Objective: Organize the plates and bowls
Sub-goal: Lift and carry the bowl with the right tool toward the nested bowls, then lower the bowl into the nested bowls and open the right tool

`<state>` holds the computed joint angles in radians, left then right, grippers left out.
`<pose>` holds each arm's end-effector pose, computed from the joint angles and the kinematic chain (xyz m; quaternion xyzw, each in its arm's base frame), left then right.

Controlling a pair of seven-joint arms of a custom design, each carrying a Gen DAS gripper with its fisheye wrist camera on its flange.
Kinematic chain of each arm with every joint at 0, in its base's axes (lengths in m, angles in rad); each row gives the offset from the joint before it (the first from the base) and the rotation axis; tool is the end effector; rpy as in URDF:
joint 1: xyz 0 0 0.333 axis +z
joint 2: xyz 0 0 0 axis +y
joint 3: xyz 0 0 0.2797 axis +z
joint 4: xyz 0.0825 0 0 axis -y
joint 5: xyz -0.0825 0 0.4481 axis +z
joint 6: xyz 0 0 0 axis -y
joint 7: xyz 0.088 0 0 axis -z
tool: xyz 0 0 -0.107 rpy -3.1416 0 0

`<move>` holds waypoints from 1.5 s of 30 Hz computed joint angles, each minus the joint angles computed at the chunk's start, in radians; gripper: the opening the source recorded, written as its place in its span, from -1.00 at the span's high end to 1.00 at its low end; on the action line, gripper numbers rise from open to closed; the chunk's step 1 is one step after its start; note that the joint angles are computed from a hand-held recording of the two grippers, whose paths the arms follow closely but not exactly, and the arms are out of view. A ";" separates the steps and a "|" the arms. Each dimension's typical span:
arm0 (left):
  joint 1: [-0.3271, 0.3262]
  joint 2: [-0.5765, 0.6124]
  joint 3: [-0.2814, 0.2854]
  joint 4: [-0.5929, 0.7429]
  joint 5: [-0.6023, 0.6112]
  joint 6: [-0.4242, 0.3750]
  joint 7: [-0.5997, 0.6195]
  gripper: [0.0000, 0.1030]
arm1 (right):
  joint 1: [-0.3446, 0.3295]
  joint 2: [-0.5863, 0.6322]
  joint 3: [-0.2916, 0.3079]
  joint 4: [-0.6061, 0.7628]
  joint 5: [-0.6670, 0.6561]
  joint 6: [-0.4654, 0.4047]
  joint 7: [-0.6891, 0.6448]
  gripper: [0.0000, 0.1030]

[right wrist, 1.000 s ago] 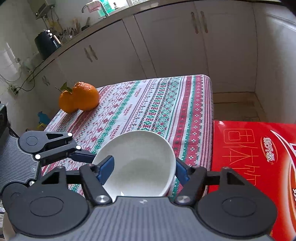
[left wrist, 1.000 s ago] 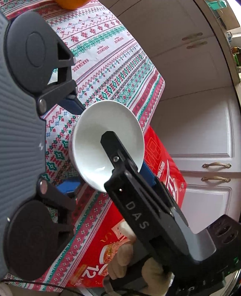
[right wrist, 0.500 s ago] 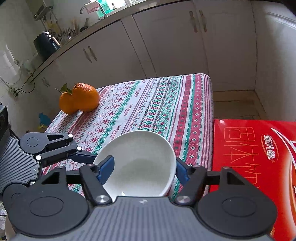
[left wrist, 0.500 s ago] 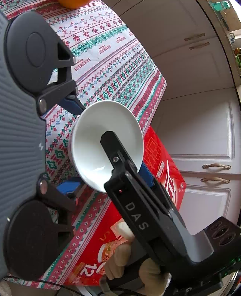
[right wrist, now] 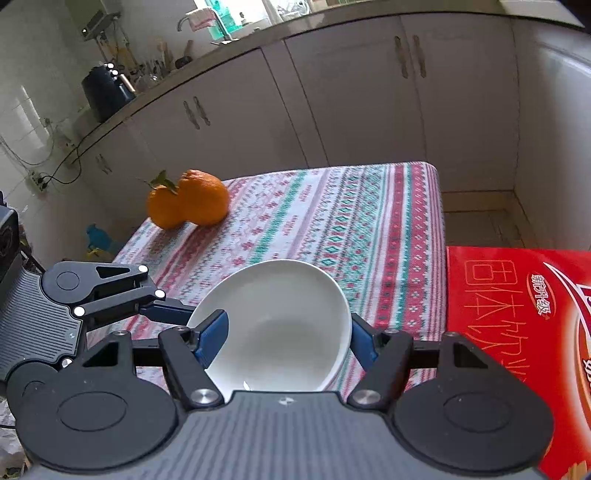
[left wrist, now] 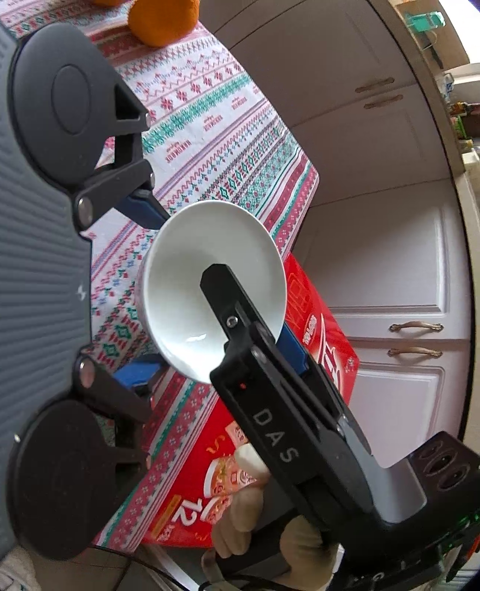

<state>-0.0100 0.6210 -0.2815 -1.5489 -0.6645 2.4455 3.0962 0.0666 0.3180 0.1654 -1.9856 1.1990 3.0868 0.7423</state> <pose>0.7369 -0.1934 0.2645 -0.1373 0.9301 -0.3326 0.0739 0.6572 0.0739 0.2807 -0.5983 0.6929 -0.1460 0.3749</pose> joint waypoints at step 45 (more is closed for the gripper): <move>0.088 -0.489 0.159 -0.580 -0.347 0.001 0.214 -0.46 | 0.271 -0.156 -0.031 -0.169 -0.422 0.005 0.419 -0.46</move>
<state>0.0777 0.1319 -0.1224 -2.1287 -1.0113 2.4460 3.3105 0.3376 0.1624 0.1347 -2.1550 0.7771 3.0916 1.1612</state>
